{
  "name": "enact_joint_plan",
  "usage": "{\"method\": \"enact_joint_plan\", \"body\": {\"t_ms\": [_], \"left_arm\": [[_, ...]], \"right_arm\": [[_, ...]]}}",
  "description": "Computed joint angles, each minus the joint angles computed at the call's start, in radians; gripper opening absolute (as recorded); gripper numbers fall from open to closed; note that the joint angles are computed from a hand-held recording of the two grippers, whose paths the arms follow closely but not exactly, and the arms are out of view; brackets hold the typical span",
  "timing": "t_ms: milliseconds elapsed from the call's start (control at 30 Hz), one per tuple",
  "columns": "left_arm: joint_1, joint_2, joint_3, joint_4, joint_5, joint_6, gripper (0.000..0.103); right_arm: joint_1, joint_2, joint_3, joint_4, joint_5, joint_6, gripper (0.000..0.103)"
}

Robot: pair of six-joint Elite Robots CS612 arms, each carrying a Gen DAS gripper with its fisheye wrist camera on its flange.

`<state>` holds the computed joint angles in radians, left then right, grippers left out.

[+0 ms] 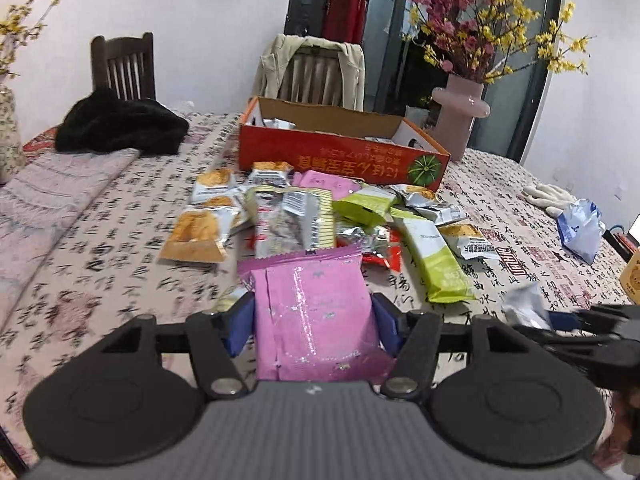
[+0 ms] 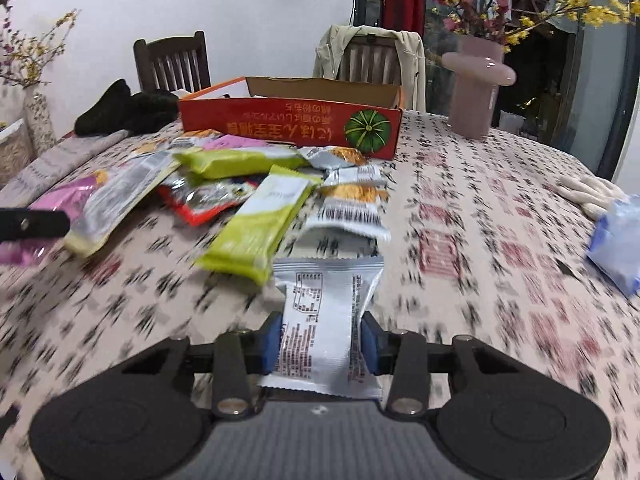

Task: Organize snacks
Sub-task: 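Grasp pink packet with left gripper while right gripper grasps a white packet, then lower both packets into the orange box and open both grippers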

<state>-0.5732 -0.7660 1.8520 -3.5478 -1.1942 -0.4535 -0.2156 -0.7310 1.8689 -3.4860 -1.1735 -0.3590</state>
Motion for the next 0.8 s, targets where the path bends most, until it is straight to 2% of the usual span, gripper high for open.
{"method": "enact_joint_plan", "body": {"t_ms": [100,233,300,400,467,533,633,733,800], "left_arm": [[-0.001,-0.017,0.032,-0.041,0.005,0.016,0.062],[0.008,-0.038,0.034,-0.087,0.023,0.086,0.062],[0.024,-0.047,0.016,-0.104,0.01,0.127,0.062],[0.065,-0.058,-0.05,-0.083,-0.055,0.166,0.062],[0.092,-0.052,-0.12,-0.041,-0.084,0.176,0.062],[0.117,-0.031,-0.211,0.013,-0.105,0.192,0.062],[0.157,0.023,-0.379,0.153,-0.169,0.186,0.062],[0.194,0.109,-0.585,0.332,-0.245,0.161,0.062],[0.208,0.189,-0.743,0.442,-0.263,0.153,0.062]], "right_arm": [[-0.012,-0.031,0.058,-0.061,0.019,0.008,0.04],[-0.033,-0.068,0.087,-0.092,0.109,0.041,0.039],[-0.035,-0.083,0.081,-0.105,0.142,0.035,0.04],[-0.035,-0.103,0.033,-0.077,0.213,0.053,0.04],[-0.024,-0.101,-0.026,-0.063,0.223,0.083,0.04],[-0.004,-0.086,-0.11,-0.044,0.192,0.112,0.04],[0.016,-0.045,-0.26,0.038,0.165,0.129,0.04],[0.037,0.018,-0.434,0.157,0.151,0.113,0.04],[0.052,0.068,-0.543,0.225,0.131,0.101,0.04]]}}
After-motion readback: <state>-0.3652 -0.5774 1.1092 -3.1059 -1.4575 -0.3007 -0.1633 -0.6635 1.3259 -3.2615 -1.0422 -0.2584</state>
